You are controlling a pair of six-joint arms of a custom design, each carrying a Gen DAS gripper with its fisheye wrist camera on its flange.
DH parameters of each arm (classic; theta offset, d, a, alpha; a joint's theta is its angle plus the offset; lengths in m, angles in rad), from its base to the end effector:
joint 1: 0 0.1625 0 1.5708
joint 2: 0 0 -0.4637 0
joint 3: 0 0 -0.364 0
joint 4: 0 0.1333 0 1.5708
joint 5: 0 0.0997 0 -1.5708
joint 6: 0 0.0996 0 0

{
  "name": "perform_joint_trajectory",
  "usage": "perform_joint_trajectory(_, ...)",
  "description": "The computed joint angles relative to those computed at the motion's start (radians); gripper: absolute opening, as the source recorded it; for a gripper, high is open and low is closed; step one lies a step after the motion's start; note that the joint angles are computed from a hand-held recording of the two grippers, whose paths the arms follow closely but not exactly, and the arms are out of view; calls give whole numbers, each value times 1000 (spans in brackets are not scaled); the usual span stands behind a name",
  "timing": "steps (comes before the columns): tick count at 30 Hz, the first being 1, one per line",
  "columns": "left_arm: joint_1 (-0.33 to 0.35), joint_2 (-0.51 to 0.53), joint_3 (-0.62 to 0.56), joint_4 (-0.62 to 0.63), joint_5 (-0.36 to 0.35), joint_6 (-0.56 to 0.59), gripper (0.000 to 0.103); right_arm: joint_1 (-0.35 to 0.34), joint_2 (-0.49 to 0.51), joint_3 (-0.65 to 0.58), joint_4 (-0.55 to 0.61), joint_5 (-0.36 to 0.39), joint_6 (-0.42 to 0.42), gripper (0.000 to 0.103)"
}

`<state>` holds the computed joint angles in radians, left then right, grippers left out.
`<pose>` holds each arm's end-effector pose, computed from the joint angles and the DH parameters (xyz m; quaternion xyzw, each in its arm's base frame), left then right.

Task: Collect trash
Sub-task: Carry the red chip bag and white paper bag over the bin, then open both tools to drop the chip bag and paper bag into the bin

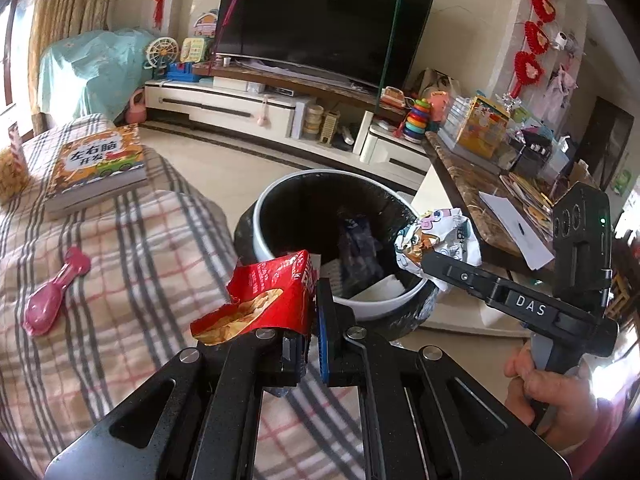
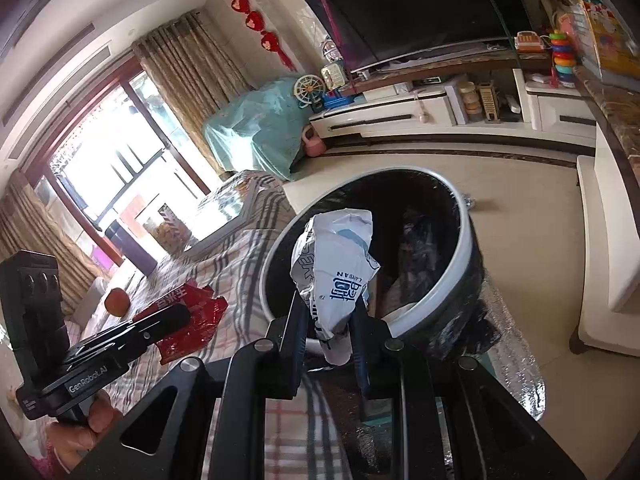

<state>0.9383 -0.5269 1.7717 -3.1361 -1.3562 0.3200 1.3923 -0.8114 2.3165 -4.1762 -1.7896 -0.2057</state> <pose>-0.2553 -0.6097 -0.0101 0.4348 0.8801 -0.1732 0.0797 0.0256 -0.4873 0.1804 -0.0456 -0.8480 0.4924 0.1906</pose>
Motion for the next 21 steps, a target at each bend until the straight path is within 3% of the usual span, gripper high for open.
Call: perform_joint_trajectory(21, -33, 87, -131, 83, -14, 13, 4, -40, -72, -60, 147, 5, -12, 22)
